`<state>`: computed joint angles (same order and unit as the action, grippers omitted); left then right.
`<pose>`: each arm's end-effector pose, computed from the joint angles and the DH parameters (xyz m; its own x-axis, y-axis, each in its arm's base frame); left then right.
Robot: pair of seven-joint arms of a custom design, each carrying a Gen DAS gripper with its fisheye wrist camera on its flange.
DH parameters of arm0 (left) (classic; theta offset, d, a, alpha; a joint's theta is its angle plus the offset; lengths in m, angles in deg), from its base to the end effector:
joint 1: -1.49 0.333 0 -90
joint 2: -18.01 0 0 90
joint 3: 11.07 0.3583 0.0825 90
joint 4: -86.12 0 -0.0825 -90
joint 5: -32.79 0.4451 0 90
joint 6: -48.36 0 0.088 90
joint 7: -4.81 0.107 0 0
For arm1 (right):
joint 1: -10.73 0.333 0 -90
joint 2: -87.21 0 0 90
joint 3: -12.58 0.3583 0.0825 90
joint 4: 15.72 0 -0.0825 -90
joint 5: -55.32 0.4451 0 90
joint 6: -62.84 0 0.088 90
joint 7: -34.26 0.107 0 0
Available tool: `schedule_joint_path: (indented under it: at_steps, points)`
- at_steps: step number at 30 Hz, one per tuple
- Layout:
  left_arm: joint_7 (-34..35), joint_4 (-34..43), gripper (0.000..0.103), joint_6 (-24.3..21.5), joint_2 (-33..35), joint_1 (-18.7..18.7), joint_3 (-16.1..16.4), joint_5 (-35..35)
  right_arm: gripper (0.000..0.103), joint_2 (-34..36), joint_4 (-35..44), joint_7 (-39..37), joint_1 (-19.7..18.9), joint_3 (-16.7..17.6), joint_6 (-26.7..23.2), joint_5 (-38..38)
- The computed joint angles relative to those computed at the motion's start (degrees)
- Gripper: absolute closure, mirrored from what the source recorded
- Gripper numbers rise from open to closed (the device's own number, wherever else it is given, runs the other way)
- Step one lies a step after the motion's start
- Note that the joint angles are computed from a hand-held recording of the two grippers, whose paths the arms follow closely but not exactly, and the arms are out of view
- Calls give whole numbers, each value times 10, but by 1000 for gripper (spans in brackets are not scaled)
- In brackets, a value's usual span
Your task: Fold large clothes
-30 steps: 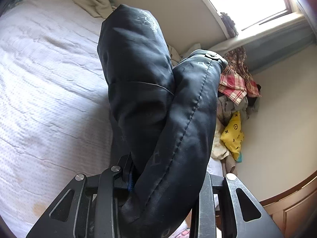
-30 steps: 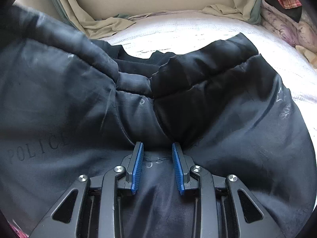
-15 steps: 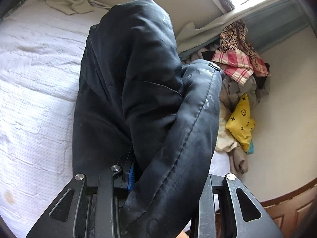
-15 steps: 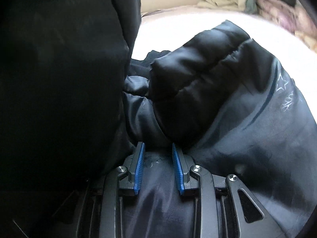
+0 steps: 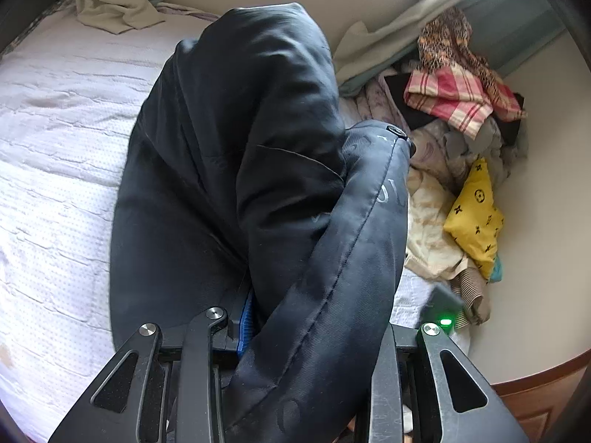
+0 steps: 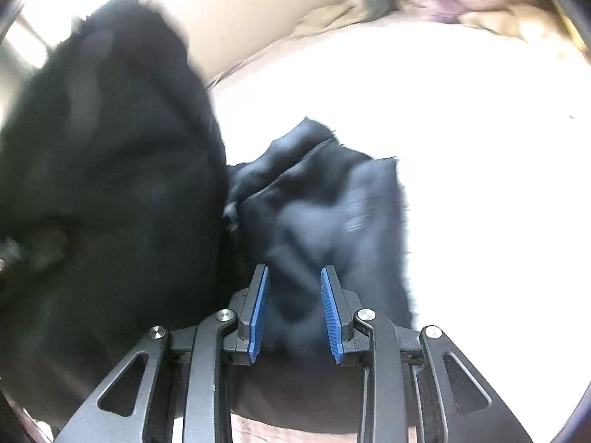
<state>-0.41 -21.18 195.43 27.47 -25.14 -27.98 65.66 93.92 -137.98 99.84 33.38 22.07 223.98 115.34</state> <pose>0.5108 -0.4824 0.5011 0.3513 -0.8208 0.4505 -0.7380 -0.5388 -0.4063 0.5635 0.3018 0.4010 0.1886 -0.8061 -0.5609 -0.9046 0.0797 -0.4187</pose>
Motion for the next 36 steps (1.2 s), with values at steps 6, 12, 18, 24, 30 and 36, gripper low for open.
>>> schedule_joint_path:
  at_steps: [6, 12, 18, 24, 30, 36]
  points:
    - [20, 88, 68, -55, 72, -21, 0, -6, 79, 28, 7, -72, -34, -6, -99, 118]
    - [52, 159, 66, -102, 141, -45, 7, -15, 83, 18, 4, -68, -50, -16, -133, 130]
    - [69, 171, 63, -99, 159, -60, 19, 0, 82, -49, -33, -114, -59, -34, -90, 174]
    - [100, 166, 61, -96, 158, -65, 19, 14, 41, -49, -22, -197, -79, -57, -206, 307]
    - [180, 169, 58, -101, 164, -68, 12, 21, 37, -36, 13, -196, -66, -44, -218, 240]
    - [257, 169, 49, -93, 168, -66, 7, 12, 35, 5, 60, -137, -55, -32, -206, 168]
